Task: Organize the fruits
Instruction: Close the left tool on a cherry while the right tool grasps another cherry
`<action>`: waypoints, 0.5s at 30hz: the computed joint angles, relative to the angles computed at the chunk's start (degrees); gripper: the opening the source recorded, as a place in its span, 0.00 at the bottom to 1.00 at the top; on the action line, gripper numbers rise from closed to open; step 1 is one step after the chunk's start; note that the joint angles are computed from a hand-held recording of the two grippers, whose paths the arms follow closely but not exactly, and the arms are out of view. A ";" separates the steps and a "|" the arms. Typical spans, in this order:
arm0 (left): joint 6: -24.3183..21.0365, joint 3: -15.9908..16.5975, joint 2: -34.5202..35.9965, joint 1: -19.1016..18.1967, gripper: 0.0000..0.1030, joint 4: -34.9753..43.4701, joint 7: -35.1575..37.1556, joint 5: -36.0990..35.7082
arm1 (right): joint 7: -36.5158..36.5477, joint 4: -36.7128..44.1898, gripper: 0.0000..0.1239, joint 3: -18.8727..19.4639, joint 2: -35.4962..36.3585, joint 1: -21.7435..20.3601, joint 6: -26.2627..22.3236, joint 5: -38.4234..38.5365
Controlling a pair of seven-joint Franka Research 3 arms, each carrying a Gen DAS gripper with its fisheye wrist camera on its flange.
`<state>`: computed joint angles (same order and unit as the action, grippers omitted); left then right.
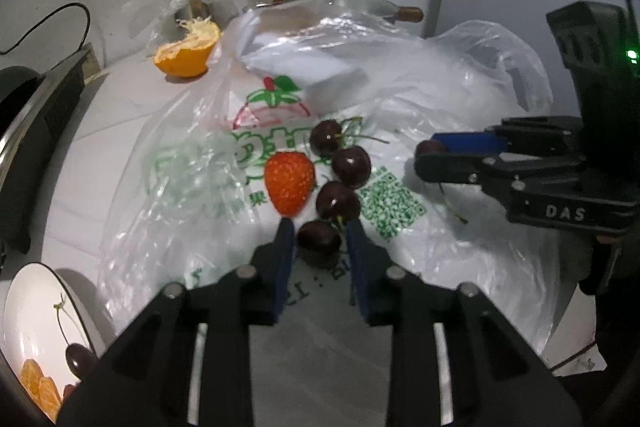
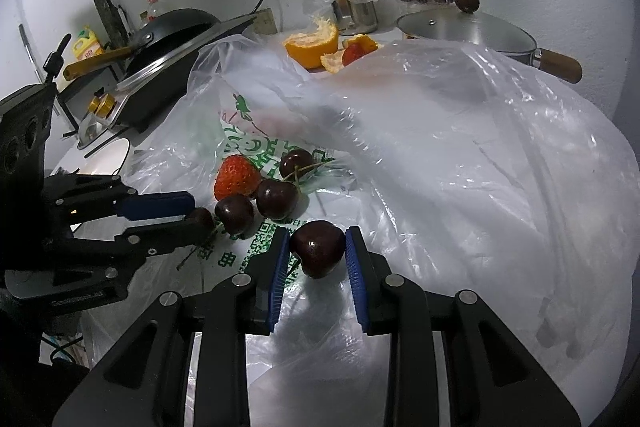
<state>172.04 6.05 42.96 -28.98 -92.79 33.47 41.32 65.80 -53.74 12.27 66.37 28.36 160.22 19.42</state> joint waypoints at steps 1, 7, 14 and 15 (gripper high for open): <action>-0.76 -1.12 0.47 0.82 0.29 0.69 1.08 -0.66 | -0.07 -0.45 0.24 0.05 -0.22 -0.05 0.22 0.07; -1.12 -3.50 2.08 2.65 0.29 2.10 4.55 -3.57 | 0.12 -2.11 0.24 -0.12 -1.19 -0.29 0.67 0.19; 1.84 1.15 0.26 -1.15 0.28 -0.64 1.77 -2.08 | 0.22 -3.66 0.24 0.00 -2.15 -0.39 1.66 0.13; 2.11 1.68 -0.11 -1.61 0.28 -1.07 1.25 -1.74 | 0.05 -4.28 0.24 0.15 -2.55 -0.42 2.10 0.18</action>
